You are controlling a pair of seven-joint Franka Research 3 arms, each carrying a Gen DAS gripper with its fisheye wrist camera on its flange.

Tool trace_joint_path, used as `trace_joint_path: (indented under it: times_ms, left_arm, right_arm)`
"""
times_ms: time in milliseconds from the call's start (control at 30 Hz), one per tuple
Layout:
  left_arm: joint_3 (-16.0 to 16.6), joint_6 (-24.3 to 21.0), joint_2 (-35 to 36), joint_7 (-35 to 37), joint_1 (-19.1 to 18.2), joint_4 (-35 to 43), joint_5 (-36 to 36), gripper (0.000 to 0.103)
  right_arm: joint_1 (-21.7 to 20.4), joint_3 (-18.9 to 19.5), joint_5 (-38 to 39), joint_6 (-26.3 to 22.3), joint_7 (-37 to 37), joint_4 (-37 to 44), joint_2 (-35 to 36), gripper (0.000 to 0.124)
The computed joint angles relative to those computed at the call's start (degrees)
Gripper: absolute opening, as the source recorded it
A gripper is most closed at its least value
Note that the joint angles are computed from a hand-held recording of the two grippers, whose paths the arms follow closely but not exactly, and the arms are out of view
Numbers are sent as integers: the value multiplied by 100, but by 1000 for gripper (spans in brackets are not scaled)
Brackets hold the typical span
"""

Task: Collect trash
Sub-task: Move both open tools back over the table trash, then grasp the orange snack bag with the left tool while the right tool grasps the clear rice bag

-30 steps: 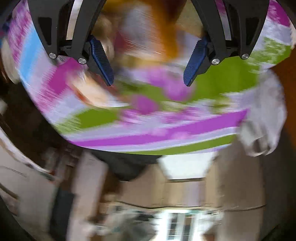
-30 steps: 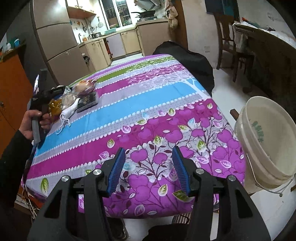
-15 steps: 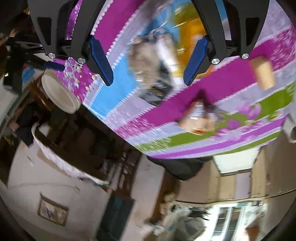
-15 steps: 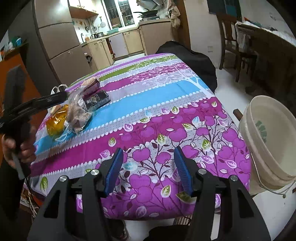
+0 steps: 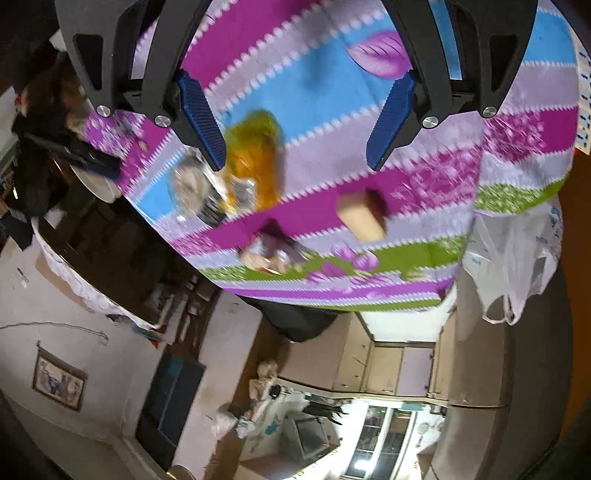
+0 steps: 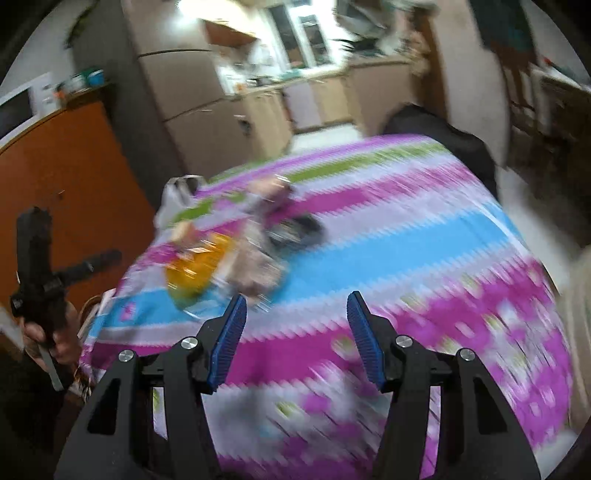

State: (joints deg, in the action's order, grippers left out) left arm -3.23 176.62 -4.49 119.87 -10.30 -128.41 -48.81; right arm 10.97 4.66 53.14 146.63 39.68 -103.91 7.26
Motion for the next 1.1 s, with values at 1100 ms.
trace_joint_path:
  times_ms: [1100]
  left_arm:
    - [-575,-1195,1743,-1902,601,1682,2681,50]
  right_arm:
    - [-281,-200,-739,-893,1466,-5,-79,36]
